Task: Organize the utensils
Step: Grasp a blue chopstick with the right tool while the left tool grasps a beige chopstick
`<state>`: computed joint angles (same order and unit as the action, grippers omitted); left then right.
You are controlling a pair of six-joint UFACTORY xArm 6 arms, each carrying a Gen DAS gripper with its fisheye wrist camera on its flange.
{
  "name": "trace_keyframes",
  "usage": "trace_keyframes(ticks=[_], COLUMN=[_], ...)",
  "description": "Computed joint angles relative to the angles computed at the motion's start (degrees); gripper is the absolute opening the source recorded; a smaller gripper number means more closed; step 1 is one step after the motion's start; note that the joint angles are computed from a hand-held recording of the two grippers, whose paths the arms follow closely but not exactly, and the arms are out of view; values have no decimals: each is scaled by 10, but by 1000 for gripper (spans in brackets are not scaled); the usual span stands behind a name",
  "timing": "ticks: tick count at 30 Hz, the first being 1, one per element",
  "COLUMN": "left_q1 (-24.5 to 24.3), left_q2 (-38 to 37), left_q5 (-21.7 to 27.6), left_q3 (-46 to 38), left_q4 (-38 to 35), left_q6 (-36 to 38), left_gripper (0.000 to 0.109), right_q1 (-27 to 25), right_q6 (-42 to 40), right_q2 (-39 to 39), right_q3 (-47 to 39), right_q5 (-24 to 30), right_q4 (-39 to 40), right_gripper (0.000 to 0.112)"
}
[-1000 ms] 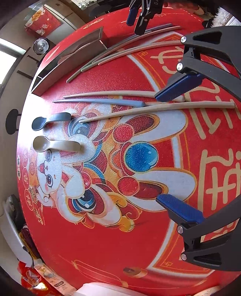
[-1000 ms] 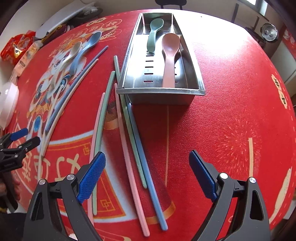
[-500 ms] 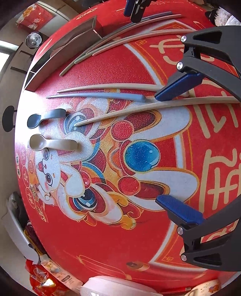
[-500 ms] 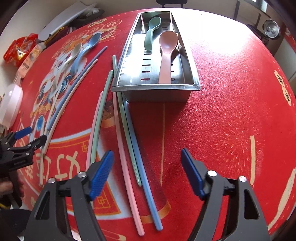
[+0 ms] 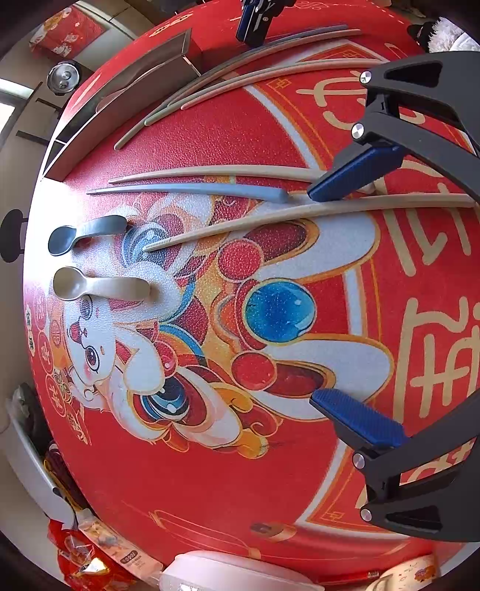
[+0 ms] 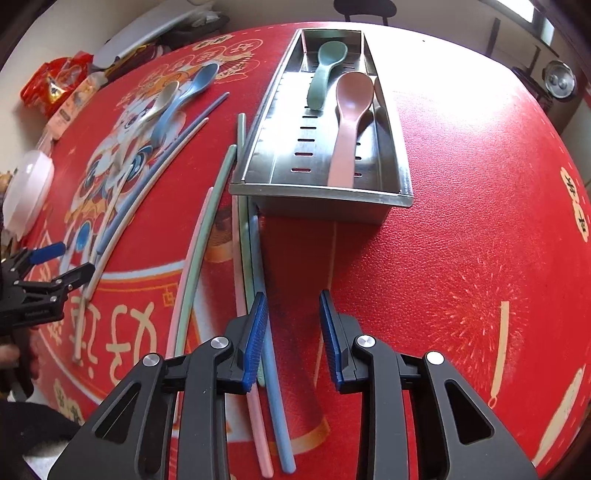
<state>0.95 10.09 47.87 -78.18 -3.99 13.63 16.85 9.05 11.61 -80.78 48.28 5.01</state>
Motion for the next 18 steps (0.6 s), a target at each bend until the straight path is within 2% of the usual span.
trace_keyframes(ticks=[5, 13, 16, 18], left_q1=[0, 0, 0, 1], left_q2=[-1, -3, -1, 0], left_q5=[0, 2, 7, 14], left_q3=[2, 3, -2, -5], left_q4=[0, 0, -1, -1], left_q6=[1, 2, 6, 9], left_gripper=[98, 98, 98, 98], right_q1=[7, 9, 14, 13], right_q6=[-21, -10, 2, -4], right_q2=[4, 15, 17, 18], right_q3=[-6, -15, -17, -17], right_q5=[8, 0, 3, 4], right_q4=[-2, -22, -50, -40], right_gripper=[28, 27, 18, 13])
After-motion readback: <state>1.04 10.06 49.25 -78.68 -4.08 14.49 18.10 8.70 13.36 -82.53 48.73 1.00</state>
